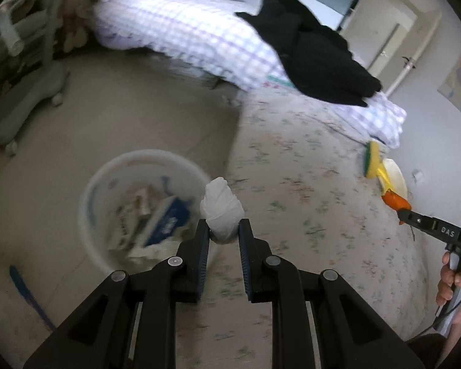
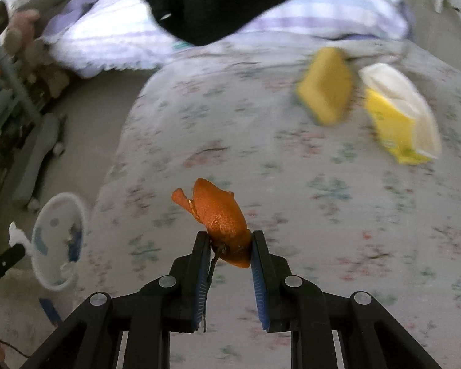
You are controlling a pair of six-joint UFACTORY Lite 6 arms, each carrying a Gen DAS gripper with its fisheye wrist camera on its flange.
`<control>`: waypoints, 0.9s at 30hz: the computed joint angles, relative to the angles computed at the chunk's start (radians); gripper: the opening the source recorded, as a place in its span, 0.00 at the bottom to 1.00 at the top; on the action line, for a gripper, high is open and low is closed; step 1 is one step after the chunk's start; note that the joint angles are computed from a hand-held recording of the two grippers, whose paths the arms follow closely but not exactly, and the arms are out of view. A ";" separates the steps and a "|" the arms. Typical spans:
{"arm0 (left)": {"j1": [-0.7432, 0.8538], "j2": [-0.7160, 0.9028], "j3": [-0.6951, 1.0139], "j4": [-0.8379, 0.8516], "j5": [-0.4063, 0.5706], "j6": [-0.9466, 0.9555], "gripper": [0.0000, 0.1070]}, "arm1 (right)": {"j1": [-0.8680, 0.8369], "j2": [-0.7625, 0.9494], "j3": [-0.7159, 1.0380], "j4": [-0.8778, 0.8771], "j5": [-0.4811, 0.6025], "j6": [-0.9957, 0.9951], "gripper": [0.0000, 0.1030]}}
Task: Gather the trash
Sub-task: 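Carry peel and tissue ball over the bin while both tools open to drop them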
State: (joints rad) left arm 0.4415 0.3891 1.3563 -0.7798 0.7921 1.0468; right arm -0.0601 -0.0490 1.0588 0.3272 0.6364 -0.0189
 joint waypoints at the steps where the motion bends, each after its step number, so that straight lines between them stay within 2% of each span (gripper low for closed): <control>1: 0.016 0.019 0.016 0.008 0.003 -0.002 0.19 | 0.047 0.019 0.016 -0.022 -0.010 0.040 0.23; 6: 0.079 0.097 0.086 0.020 0.004 0.012 0.21 | 0.205 0.115 0.090 -0.087 -0.044 0.162 0.23; 7: 0.089 0.114 0.107 0.025 -0.002 0.006 0.27 | 0.234 0.137 0.108 -0.097 -0.049 0.183 0.23; 9: 0.095 0.138 0.139 0.059 -0.013 -0.041 0.49 | 0.292 0.187 0.152 -0.120 -0.058 0.228 0.23; 10: 0.102 0.148 0.153 0.089 -0.025 -0.081 0.69 | 0.308 0.205 0.169 -0.124 -0.061 0.239 0.23; 11: 0.106 0.150 0.154 0.113 -0.041 -0.107 0.76 | 0.333 0.231 0.193 -0.131 -0.066 0.256 0.23; 17: 0.131 0.134 0.116 0.289 -0.185 -0.222 0.79 | 0.451 0.383 0.333 -0.165 -0.068 0.329 0.23; 27: 0.223 0.232 0.255 0.316 -0.094 -0.234 0.79 | 0.601 0.719 0.694 -0.177 -0.032 0.377 0.23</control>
State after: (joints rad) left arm 0.6648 0.6208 1.6110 -0.4637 0.6983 0.8129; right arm 0.5405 0.6704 1.7529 0.1500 0.6039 0.3583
